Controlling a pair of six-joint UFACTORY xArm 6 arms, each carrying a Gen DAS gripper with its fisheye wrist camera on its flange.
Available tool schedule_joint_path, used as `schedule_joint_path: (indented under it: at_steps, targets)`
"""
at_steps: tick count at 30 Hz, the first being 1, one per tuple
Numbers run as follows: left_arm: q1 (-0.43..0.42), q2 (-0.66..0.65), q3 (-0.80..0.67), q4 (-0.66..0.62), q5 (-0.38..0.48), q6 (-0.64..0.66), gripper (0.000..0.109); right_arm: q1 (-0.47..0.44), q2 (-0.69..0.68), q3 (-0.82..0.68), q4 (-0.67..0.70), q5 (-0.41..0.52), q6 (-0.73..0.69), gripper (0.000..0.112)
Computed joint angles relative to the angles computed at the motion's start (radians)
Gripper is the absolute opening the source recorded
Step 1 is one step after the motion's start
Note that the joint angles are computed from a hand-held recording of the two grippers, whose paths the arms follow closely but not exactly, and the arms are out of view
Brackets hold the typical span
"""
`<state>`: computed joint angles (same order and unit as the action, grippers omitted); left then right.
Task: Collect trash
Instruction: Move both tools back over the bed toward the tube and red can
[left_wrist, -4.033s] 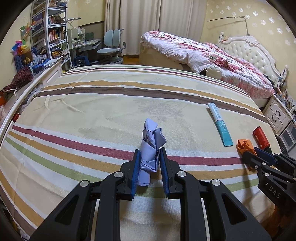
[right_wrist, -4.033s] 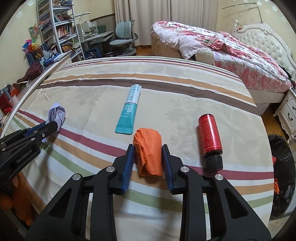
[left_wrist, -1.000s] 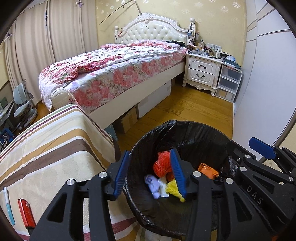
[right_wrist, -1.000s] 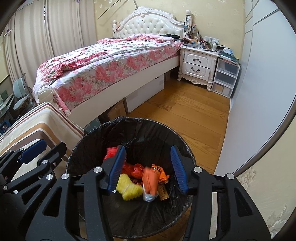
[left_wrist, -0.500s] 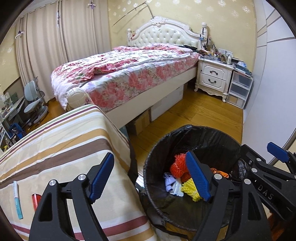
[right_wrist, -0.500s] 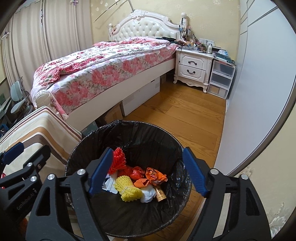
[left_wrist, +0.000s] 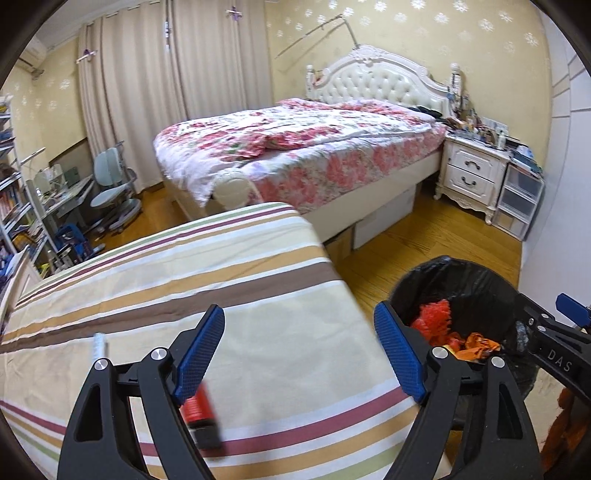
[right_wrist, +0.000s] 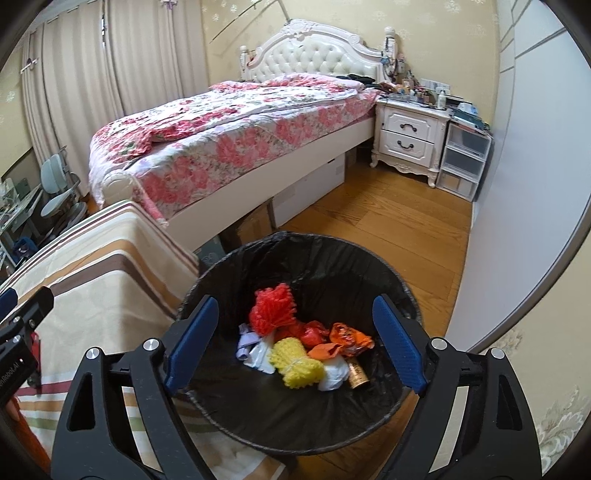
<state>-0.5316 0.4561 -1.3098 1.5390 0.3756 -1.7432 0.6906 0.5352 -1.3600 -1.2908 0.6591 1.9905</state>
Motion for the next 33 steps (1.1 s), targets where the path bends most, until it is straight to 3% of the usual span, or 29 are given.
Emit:
schedule_joint_path:
  at_steps: [20, 29, 33]
  targets:
    - [0.215, -0.283, 0.407, 0.101, 0.067, -0.212, 0.081, 0.144, 0.274, -0.424, 0.179, -0.097, -0.381, 0.084]
    - [0.295, -0.327, 0.488, 0.101, 0.054, -0.241, 0.081, 0.207, 0.487, -0.753, 0.388, -0.108, -0.703, 0.081]
    - [0.314, -0.329, 0.492, 0.114, 0.041, -0.256, 0.081, 0.226, 0.636, -0.989, 0.559, -0.051, -0.907, 0.069]
